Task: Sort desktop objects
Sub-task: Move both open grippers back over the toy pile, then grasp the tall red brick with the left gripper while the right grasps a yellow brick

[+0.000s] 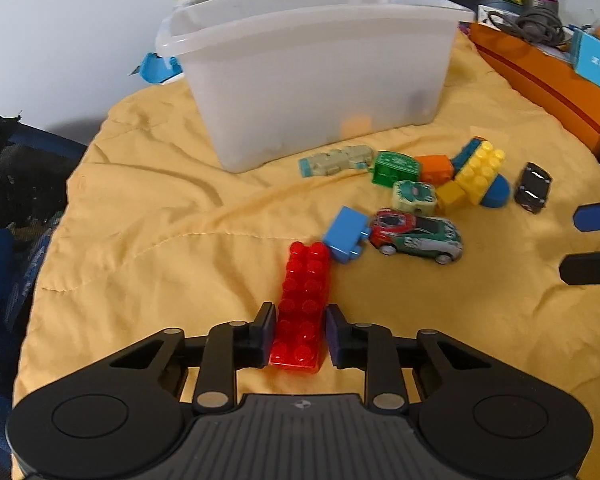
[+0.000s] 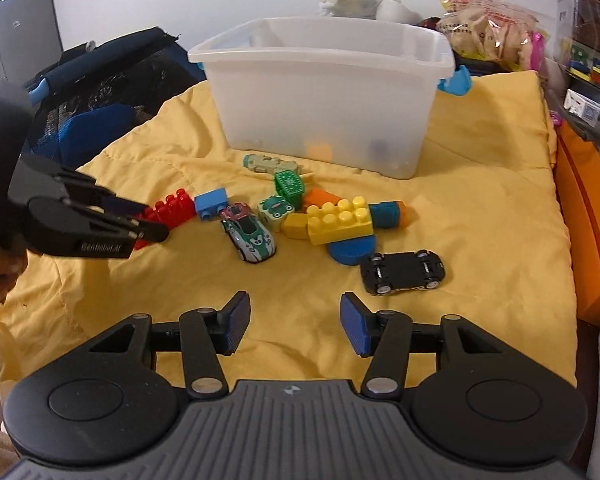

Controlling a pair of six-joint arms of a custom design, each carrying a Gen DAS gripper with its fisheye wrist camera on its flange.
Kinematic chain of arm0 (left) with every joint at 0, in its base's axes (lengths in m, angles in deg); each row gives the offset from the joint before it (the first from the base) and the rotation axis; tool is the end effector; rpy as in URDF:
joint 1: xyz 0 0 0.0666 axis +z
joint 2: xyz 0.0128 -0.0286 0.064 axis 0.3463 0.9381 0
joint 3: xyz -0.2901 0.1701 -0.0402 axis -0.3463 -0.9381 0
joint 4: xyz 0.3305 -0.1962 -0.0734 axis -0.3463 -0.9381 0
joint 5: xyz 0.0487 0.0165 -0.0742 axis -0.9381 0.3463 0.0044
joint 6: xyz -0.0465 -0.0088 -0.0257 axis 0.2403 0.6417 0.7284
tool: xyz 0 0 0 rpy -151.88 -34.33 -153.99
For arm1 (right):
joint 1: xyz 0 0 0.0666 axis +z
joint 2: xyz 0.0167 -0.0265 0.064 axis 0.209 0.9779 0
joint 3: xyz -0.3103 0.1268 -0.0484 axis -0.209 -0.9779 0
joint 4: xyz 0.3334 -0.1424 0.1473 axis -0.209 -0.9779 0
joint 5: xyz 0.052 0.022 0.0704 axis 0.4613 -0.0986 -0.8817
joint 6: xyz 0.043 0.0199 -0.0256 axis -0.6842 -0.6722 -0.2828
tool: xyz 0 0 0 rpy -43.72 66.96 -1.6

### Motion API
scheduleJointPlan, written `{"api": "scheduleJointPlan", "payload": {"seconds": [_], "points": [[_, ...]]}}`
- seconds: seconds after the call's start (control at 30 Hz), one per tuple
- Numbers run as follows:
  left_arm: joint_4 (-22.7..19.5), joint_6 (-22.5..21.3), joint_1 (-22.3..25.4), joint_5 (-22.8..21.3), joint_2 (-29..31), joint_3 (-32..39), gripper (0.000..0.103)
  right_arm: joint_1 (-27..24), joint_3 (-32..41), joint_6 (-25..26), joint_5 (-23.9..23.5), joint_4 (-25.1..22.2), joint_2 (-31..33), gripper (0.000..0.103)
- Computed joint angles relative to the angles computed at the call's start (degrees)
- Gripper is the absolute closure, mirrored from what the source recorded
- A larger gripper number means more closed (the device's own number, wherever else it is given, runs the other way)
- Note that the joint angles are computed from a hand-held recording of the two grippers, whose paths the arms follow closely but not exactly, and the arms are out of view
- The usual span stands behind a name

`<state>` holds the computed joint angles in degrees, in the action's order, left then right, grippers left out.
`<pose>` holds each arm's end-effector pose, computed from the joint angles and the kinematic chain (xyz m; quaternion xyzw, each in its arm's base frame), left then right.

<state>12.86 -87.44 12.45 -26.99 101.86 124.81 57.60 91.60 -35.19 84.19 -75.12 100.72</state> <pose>0.4841 -0.0770 0.4546 0.3648 0.8703 -0.0671 0.3240 0.3416 0.3211 0.4660 0.0494 0.9236 0.0096 0.3799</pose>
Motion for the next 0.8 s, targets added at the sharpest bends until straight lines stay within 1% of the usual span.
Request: {"api": "scheduleJointPlan", "payload": {"seconds": [0.07, 0.13, 0.17, 0.23, 0.3, 0.37, 0.43, 0.47, 0.5, 0.57, 0.63, 0.67, 0.7, 0.77, 0.8], "points": [[-2.87, 0.77, 0.33, 1.73, 0.77, 1.57, 0.075, 0.09, -0.23, -0.78, -0.02, -0.6, -0.17, 0.05], [-6.17, 2.73, 0.86, 4.22, 0.72, 2.44, 0.075, 0.22, -0.5, -1.0, 0.14, -0.88, -0.33, 0.049], [-7.68, 3.26, 1.01, 5.51, 0.11, 2.1, 0.075, 0.29, -0.66, -0.86, 0.42, -0.8, -0.48, 0.049], [-9.09, 3.21, 0.63, 6.15, -2.13, -0.28, 0.075, 0.32, -0.72, -0.48, 1.26, -0.81, -0.52, 0.049], [-10.41, 2.45, 0.16, 7.12, -4.24, -2.53, 0.075, 0.05, -0.42, 2.12, 2.25, -0.67, -0.21, 0.049], [-10.63, 1.5, -0.43, 6.98, -6.05, -4.69, 0.074, -0.51, 0.36, 8.55, 3.49, -0.07, 0.49, 0.049], [-9.73, -0.16, -0.77, 6.36, -7.32, -6.22, 0.074, -1.91, 0.6, 18.42, 4.38, 1.91, 1.02, 0.049], [-10.37, -0.76, -0.7, 6.61, -7.27, -6.03, 0.074, -3.37, 1.13, 23.72, 3.07, 2.14, 1.57, 0.049], [-11.26, -1.03, -0.59, 6.89, -6.91, -5.42, 0.074, -4.56, 1.43, 27.51, 1.81, 2.24, 1.93, 0.049], [-12.25, -0.62, -0.47, 6.94, -6.48, -4.86, 0.073, -7.36, 2.86, 36.76, -1.97, 2.18, 3.24, 0.049], [-12.3, -0.33, -0.48, 6.9, -6.36, -4.7, 0.073, -9.28, 5.52, 46.43, -4.11, 1.54, 5.64, 0.05], [-12.32, -0.47, -0.52, 6.77, -6.3, -4.61, 0.073, -9.9, 6.63, 49.88, -5.77, 1.23, 6.57, 0.05], [-12.26, -0.65, -0.6, 6.62, -6.35, -4.66, 0.073, -10.61, 8.82, 52.84, -7.94, -0.01, 8.29, 0.05], [-12.13, -0.8, -0.8, 6.43, -6.43, -4.65, 0.072, -11.91, 12.98, 54.06, -11.96, -3.49, 11.5, 0.053], [-12.21, -0.88, -0.79, 6.44, -6.38, -4.55, 0.072, -12.45, 14.96, 53.08, -13.69, -5.28, 13.05, 0.066]]}}
